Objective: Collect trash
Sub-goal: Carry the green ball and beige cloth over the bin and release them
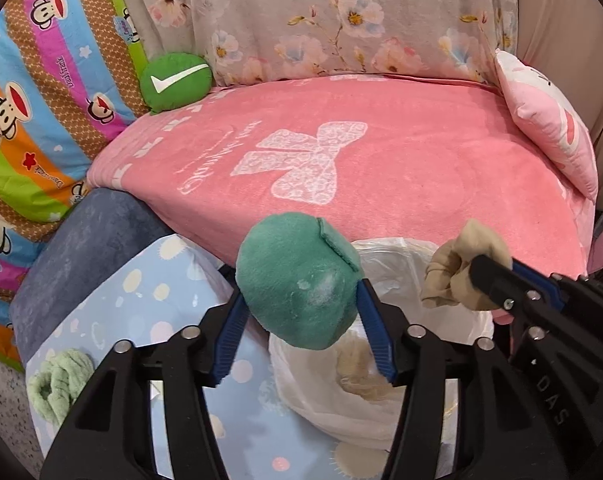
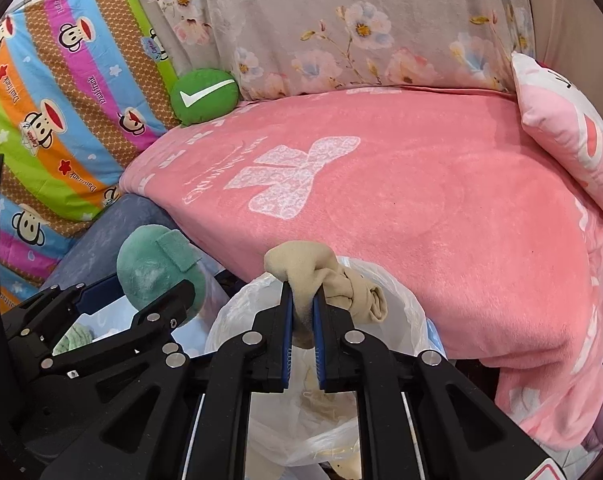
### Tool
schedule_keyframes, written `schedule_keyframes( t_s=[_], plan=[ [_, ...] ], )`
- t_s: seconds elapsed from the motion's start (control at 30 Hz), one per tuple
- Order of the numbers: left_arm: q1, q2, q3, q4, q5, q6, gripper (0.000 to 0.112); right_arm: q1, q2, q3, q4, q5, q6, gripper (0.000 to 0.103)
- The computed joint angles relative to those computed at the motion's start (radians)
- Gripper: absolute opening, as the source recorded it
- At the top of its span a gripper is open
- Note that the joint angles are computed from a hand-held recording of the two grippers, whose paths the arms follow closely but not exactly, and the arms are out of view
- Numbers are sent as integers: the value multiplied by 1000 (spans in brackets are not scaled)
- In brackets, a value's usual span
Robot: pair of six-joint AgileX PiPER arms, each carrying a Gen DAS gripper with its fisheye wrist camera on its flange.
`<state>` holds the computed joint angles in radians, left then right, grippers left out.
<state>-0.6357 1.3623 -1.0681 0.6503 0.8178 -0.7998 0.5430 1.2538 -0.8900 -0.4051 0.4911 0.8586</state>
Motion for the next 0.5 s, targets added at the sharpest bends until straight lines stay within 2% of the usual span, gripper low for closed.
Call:
schedule_keyframes(
  t_s=[0.03,0.1,0.13,0.2,0.23,0.5],
  plan=[
    [2,-1,-1,5,-1,-5,68,3,-1,3,-27,2,34,16],
    [-4,-5,2,63,22,-64,80,-3,-5,5,-34,0,50,20],
    [3,-8,2,68,24,-69,82,-5,-8,5,-40,1,59,28],
    [28,-14,-2,53,27,-55,83,1,-17,6,-67,3,90,42],
    [42,-18,-2,39,22,-39,83,7,-18,3,-80,7,101,44],
    [93,-63,23,13,26,-12,83,86,-18,-33,-169,59,179,50]
  ],
)
